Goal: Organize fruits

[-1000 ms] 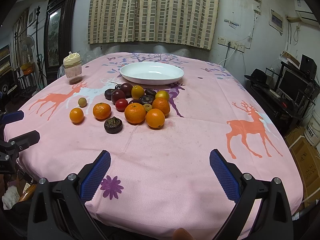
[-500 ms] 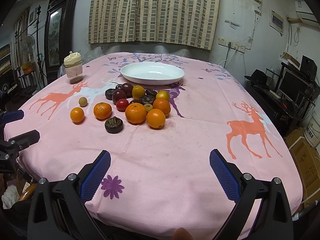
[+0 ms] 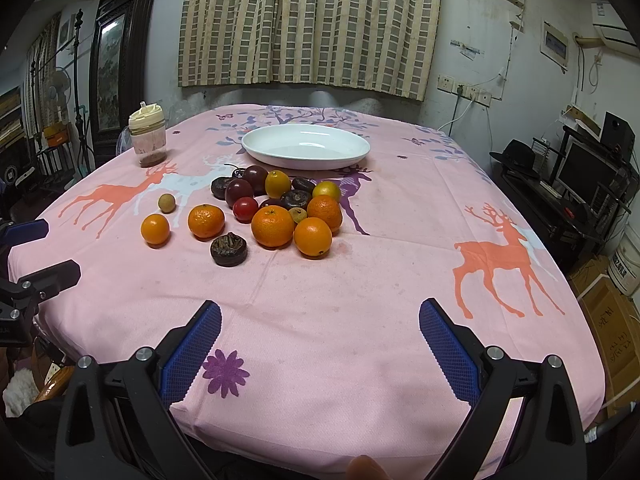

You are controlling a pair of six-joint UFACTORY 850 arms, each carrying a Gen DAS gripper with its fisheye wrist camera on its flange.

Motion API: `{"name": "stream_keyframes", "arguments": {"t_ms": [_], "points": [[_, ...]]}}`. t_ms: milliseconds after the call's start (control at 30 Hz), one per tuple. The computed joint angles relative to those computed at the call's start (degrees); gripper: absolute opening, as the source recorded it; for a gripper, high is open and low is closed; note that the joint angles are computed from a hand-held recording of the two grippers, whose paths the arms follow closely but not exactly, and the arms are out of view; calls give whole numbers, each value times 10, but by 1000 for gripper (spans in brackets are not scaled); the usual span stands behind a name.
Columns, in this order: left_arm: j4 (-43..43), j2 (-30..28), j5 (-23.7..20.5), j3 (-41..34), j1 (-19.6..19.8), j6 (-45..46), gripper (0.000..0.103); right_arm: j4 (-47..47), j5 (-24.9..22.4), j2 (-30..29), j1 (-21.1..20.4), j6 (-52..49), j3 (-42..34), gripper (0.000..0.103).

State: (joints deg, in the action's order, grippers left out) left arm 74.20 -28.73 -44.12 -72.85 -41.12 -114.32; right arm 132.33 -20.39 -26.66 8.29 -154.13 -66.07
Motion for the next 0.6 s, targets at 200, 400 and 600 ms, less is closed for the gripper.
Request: {"name": "stream_keyframes", "arguments": {"t_ms": [200,400,600], "points": [[-1,-1,0,0,0,0,98,-1,0,0,0,1,0,99],[-2,3,14,9,4,-7,98,-8,2,-2,1,9,-2,99],[16,6,53,28,23,-38,98,-123,-20,-26,-3,141,-24,99]]}}
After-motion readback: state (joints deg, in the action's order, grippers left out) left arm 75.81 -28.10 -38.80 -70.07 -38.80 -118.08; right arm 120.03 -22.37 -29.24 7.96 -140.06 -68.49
